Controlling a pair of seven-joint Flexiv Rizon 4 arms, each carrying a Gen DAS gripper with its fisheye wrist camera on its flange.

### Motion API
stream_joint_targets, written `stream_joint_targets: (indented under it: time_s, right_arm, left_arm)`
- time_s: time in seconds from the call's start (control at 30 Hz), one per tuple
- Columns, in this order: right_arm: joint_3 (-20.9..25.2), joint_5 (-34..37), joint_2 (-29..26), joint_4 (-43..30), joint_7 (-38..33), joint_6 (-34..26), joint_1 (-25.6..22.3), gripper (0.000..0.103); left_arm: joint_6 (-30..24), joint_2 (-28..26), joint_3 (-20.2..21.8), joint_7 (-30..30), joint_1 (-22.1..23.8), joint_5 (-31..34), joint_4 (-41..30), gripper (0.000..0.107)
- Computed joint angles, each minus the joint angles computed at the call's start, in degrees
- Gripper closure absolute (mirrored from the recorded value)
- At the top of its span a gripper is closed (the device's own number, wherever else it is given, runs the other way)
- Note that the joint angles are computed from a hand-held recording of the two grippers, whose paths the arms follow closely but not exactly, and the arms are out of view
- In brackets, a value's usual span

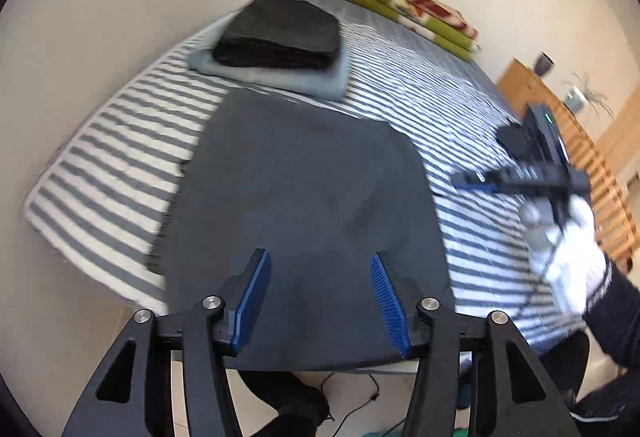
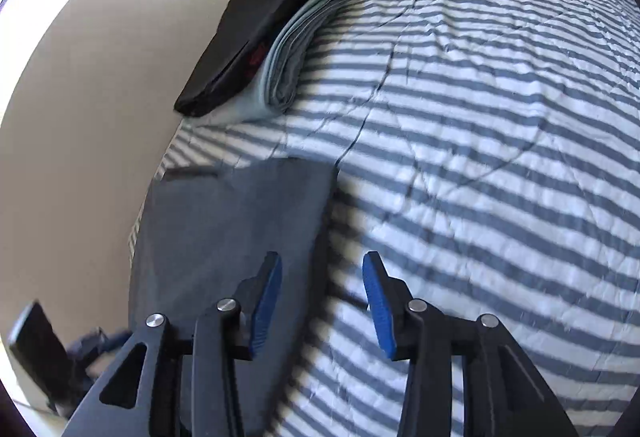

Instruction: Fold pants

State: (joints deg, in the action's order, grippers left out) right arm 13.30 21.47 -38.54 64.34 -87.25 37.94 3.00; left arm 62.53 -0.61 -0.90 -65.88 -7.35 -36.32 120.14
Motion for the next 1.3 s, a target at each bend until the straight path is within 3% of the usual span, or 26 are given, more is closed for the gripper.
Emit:
stream_joint_targets:
  time_s: [0.13, 0.2, 0.5, 0.67, 0.8, 0.83, 0.9, 0.97, 1.03, 1.17, 1.2, 1.23, 1.3]
  right_arm:
    - [1.7, 1.7, 2.7, 5.4, -2.2, -1.1, 0.2, 0.056]
    - [1.9, 2.7, 3.0, 6.5, -2.1, -1.8, 0.6, 0.055]
    - [0.4, -0.1, 3.6, 8.8, -0.2, 0.1, 3.8, 0.055]
    - [0.7, 0.6, 3.9, 8.6, 1.0, 0.2, 3.5, 0.055]
    - [1.4, -0.8, 10.6, 18.4, -3.0, 7.0, 4.3, 0.057]
    - [2.5, 0.6, 12.3, 20.6, -5.1, 8.0, 3.8, 0.064]
    - [4.1, 2.8, 14.8, 23.3, -9.2, 7.4, 3.5, 0.074]
    - [4.3, 2.7, 15.9, 25.1, -12.0, 6.7, 4.8, 0.075]
    - [3.4, 0.3, 16.1, 25.9, -12.9, 2.3, 6.3, 0.079]
    - [2.3, 2.9, 17.6, 25.3, -16.2, -2.0, 5.2, 0.079]
    - [1.9, 4.2, 18.0, 25.0, -16.3, -1.4, 4.7, 0.076]
    - [1.2, 5.3, 18.0, 24.2, -15.6, -0.6, 4.4, 0.064]
    - [-0.8, 5.5, 16.8, 22.5, -11.9, 3.1, 4.6, 0.053]
  left_arm:
    - [-7.5, -4.7, 2.4, -5.6, 5.0, 5.9, -6.6, 0.033]
    - [-10.8, -7.8, 2.7, -10.2, 6.6, 9.6, -10.6, 0.032]
    - [-17.8, -16.3, 0.6, -13.4, 9.0, 11.4, -19.2, 0.029]
    - [-17.6, -17.5, 0.3, -14.2, 8.8, 12.5, -20.3, 0.029]
    - [-17.6, -18.0, 0.0, -14.2, 8.7, 12.7, -20.2, 0.027]
    - [-17.4, -18.1, 0.0, -14.3, 8.8, 12.4, -20.0, 0.027]
    - [-17.2, -18.1, 0.0, -14.5, 8.8, 12.3, -19.8, 0.024]
    - [-17.1, -18.2, 0.0, -14.7, 8.8, 12.5, -19.9, 0.024]
    - [-16.8, -17.7, 0.1, -14.7, 8.7, 12.7, -19.7, 0.024]
    - [-15.7, -16.3, -0.2, -12.8, 9.3, 10.7, -18.7, 0.025]
    - [-15.4, -16.3, -0.5, -12.0, 9.8, 9.1, -18.4, 0.025]
    - [-15.3, -16.2, -0.8, -11.4, 10.2, 7.4, -18.1, 0.025]
    - [-15.6, -16.0, -1.2, -10.5, 10.9, 3.9, -17.7, 0.025]
